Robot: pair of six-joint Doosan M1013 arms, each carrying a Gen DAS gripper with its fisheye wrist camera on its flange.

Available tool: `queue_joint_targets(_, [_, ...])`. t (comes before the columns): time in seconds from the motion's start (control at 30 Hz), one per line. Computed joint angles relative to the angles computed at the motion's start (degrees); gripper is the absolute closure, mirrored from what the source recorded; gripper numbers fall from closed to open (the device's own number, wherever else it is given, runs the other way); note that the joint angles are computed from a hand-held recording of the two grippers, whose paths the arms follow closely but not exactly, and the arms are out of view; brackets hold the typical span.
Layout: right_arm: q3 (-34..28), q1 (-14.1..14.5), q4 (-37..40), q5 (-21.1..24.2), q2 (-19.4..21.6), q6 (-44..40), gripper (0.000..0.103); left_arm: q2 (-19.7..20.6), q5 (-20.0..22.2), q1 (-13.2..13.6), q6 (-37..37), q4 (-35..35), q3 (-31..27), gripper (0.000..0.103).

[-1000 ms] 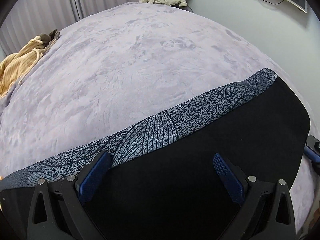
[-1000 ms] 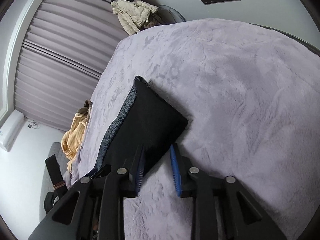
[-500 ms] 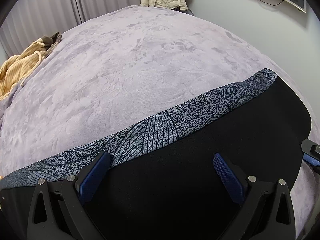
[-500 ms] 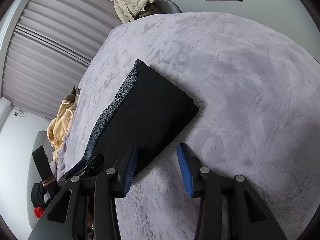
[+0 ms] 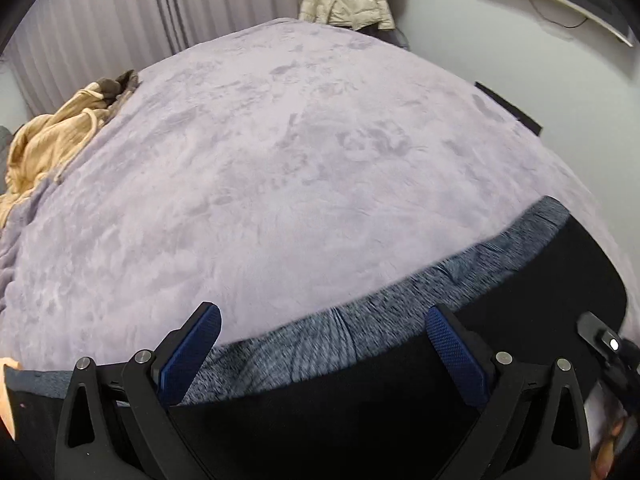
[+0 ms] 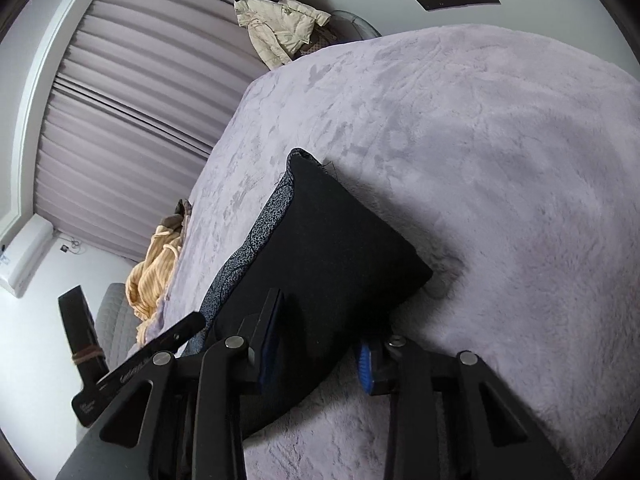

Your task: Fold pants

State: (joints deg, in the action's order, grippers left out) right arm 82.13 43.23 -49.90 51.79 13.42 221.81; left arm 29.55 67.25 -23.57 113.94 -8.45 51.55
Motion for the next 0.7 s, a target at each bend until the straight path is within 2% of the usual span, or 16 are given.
queue_joint_targets(0.1, [0.25,-0.03,-0.16,-0.31,0.17,-0.6,0.071,2.27,1.85,-1.0,-0.22,3.88,-1.12,0.0])
queue_joint_targets(0.17, [-0.05,-0.11,0.25,0.0,0.53,-2.12,0.071,2.23,1.61,-0.21,-0.43,1.35,-0.72,0.0])
queue_joint_targets(0.3, [0.67,0.08,-1.61,-0.7,0.42,-0.76,0.071,1.5,4.02,1.47,-0.15,-2.46,-2.15,0.0])
queue_joint_targets(0.4, [1.16,0.35,-2.64,-0.75,0.28,0.19,0.071,-0.22,6.23,3.41,3.82,-10.47,-1.03,0.0])
queue_joint_targets(0.53, [1.28,0.48,-3.32,-0.73,0.33,0.63,0.071,-1.87,11.52,5.28,9.3,-23.92,1.0,0.0])
queue_joint_targets(0.67, [1.38,0.53,-3.35,-0.71,0.3,0.68,0.071,-1.87,13.63,4.66,11.98,-27.43,2.47,0.0])
queue_joint_targets(0.7, [1.45,0.55,-3.42,-0.73,0.27,0.76,0.071,-0.84,16.16,4.55,12.42,-28.46,2.18,0.0])
